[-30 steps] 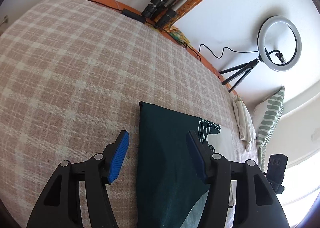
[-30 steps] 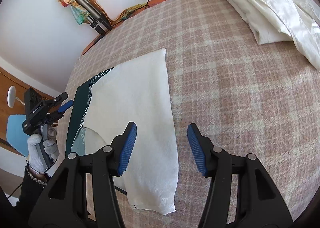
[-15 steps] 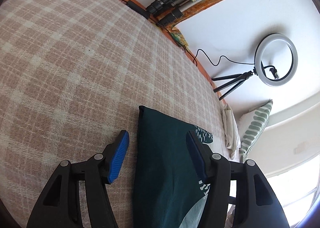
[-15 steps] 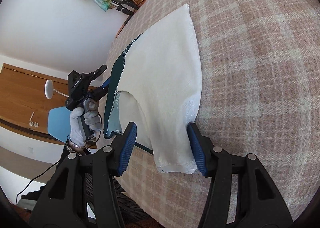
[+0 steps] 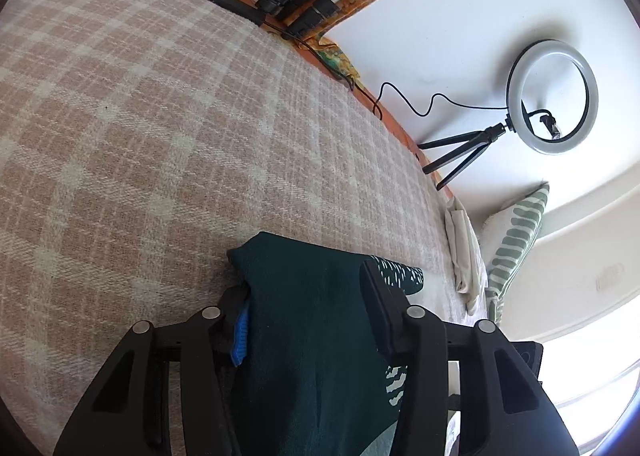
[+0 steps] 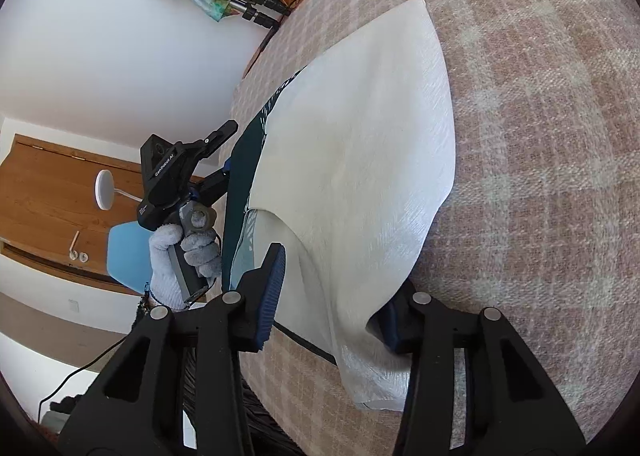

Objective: Fold small clothes

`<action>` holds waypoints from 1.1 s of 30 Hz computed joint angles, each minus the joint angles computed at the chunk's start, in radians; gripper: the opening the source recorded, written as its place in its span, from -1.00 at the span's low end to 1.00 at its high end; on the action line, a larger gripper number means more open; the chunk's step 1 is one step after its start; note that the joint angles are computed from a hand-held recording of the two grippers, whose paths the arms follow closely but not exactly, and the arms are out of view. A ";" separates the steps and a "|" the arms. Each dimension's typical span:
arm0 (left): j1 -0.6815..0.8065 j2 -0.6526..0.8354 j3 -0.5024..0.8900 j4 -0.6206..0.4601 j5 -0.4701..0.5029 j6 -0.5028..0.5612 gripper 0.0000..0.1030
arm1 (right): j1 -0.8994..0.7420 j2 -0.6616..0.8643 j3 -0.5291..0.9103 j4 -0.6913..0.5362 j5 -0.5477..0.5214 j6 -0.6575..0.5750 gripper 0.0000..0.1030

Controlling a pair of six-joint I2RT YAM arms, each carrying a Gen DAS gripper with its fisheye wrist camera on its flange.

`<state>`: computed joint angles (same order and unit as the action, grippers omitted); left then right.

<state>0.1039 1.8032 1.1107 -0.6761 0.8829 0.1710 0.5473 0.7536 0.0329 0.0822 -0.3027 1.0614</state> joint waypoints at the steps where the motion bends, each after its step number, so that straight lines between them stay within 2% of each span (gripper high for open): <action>1: -0.016 -0.003 -0.011 0.014 -0.014 -0.008 -0.60 | 0.003 0.027 0.012 0.002 0.012 -0.003 -0.36; 2: -0.028 -0.008 -0.024 0.026 -0.027 -0.013 -0.84 | 0.017 0.066 0.034 0.000 0.036 -0.008 -0.45; 3: -0.036 -0.020 -0.042 0.047 -0.038 -0.020 -0.85 | 0.037 0.101 0.058 -0.014 0.062 -0.016 -0.63; 4: -0.040 -0.043 -0.065 0.077 -0.052 -0.033 -0.85 | 0.061 0.131 0.088 -0.034 0.092 -0.025 -0.71; 10: -0.046 -0.181 -0.131 0.139 -0.116 -0.018 -0.91 | 0.257 0.159 0.274 -0.292 0.355 -0.054 -0.81; 15: -0.017 -0.239 -0.144 0.131 -0.075 -0.023 -0.94 | 0.411 0.202 0.417 -0.481 0.555 -0.054 -0.82; 24: -0.052 -0.348 -0.144 0.110 -0.037 -0.046 -0.96 | 0.505 0.208 0.515 -0.624 0.677 -0.043 -0.84; 29: -0.122 -0.386 -0.127 0.130 -0.021 -0.110 -0.96 | 0.542 0.106 0.528 -0.754 0.743 -0.003 -0.84; 33: -0.231 -0.398 -0.106 0.176 -0.044 -0.186 -0.96 | 0.566 -0.005 0.562 -0.913 0.804 0.031 -0.84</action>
<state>-0.1268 1.4055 1.0045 -0.4997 0.8388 -0.0155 1.1136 0.7487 0.5945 -0.8304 0.5009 1.0919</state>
